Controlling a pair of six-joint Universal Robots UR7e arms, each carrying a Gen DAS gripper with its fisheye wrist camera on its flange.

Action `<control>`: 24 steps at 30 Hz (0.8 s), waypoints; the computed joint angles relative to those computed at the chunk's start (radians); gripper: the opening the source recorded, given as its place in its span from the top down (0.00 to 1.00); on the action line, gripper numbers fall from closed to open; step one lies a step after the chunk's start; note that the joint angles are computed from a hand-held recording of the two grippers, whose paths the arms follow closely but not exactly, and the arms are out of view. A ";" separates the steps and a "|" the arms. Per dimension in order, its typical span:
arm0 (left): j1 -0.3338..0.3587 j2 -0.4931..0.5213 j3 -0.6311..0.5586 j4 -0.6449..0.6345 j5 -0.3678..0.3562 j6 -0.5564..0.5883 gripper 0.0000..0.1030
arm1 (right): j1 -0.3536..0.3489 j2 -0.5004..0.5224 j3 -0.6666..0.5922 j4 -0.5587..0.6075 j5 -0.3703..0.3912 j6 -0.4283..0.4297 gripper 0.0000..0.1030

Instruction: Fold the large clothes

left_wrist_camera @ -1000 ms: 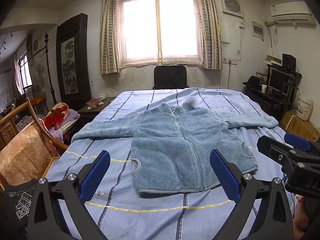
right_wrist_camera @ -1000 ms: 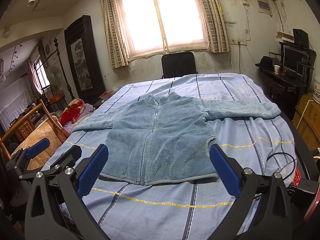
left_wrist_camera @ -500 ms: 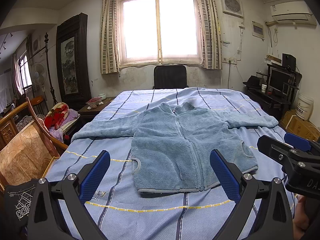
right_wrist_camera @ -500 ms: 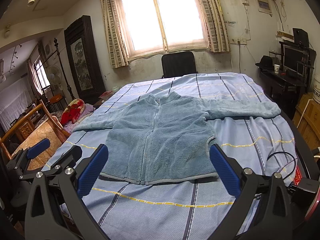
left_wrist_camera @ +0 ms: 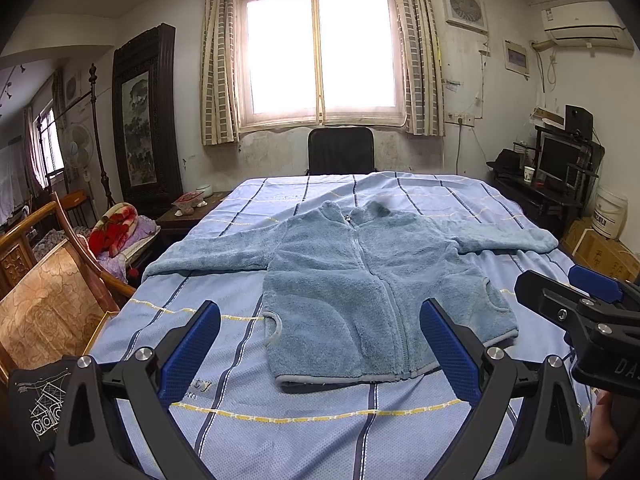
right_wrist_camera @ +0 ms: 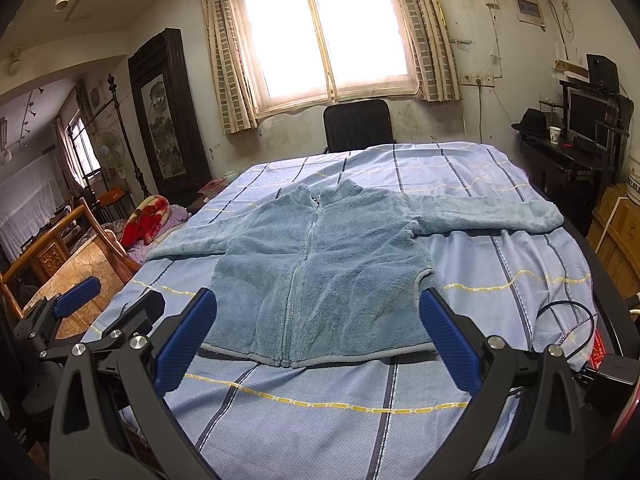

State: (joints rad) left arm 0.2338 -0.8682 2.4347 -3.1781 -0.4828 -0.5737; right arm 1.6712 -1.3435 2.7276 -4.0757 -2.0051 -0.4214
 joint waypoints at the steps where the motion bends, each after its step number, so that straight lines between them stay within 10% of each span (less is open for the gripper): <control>1: 0.001 0.001 -0.001 -0.003 -0.001 0.002 0.03 | -0.002 0.005 0.001 -0.013 0.006 -0.004 0.04; 24: 0.031 -0.016 -0.002 0.020 -0.040 -0.009 0.03 | -0.005 0.062 -0.007 -0.093 0.008 -0.065 0.04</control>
